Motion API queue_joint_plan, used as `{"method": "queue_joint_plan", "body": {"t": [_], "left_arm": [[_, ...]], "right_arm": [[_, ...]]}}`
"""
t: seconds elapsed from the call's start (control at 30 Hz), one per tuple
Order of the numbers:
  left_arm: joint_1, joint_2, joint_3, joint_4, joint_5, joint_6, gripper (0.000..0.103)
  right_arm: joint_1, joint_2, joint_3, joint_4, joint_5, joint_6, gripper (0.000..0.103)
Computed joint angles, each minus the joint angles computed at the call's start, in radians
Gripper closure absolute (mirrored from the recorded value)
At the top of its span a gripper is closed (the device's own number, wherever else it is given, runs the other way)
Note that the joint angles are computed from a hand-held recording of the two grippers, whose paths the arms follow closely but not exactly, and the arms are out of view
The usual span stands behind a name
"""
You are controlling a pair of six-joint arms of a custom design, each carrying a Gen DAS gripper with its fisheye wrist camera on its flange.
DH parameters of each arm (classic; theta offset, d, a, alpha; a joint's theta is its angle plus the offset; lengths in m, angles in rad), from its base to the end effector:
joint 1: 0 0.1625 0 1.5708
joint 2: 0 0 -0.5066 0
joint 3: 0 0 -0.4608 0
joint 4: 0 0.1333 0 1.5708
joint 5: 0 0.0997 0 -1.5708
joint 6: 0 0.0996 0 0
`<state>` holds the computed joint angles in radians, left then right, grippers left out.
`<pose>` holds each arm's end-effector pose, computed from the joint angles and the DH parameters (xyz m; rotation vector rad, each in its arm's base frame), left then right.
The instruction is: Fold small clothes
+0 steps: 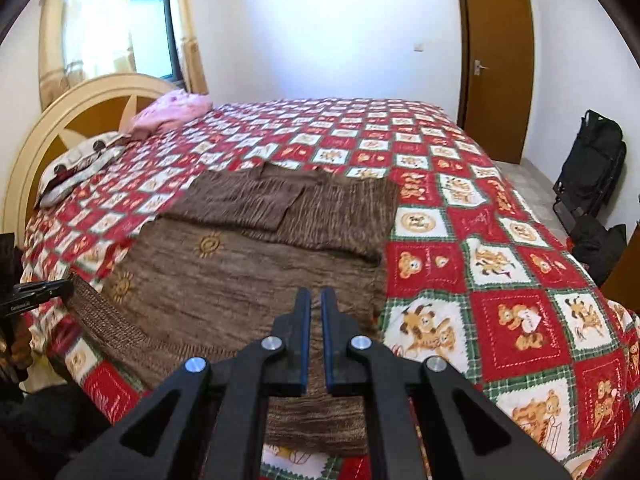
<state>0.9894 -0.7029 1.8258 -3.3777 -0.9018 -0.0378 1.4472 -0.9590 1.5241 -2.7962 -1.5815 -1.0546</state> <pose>-0.2284 -0.7028 0.0771 0.3717 2.4814 -1.1080 0.0301 -0.8300 0.3129 1.1927 -2.3853 0.7519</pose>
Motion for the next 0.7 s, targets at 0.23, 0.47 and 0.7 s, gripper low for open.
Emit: {"method": "queue_joint_plan", "body": {"t": [0.23, 0.47, 0.7], "left_arm": [[0.003, 0.005, -0.007, -0.022, -0.009, 0.028, 0.093], [0.010, 0.006, -0.010, -0.025, -0.018, -0.011, 0.093], [0.010, 0.008, -0.012, 0.035, -0.022, -0.006, 0.093]], "right_arm": [[-0.012, 0.009, -0.053, 0.158, -0.038, 0.034, 0.067], [-0.009, 0.023, -0.038, 0.122, -0.109, -0.045, 0.036], [0.007, 0.105, -0.057, 0.024, -0.275, -0.169, 0.054]]}}
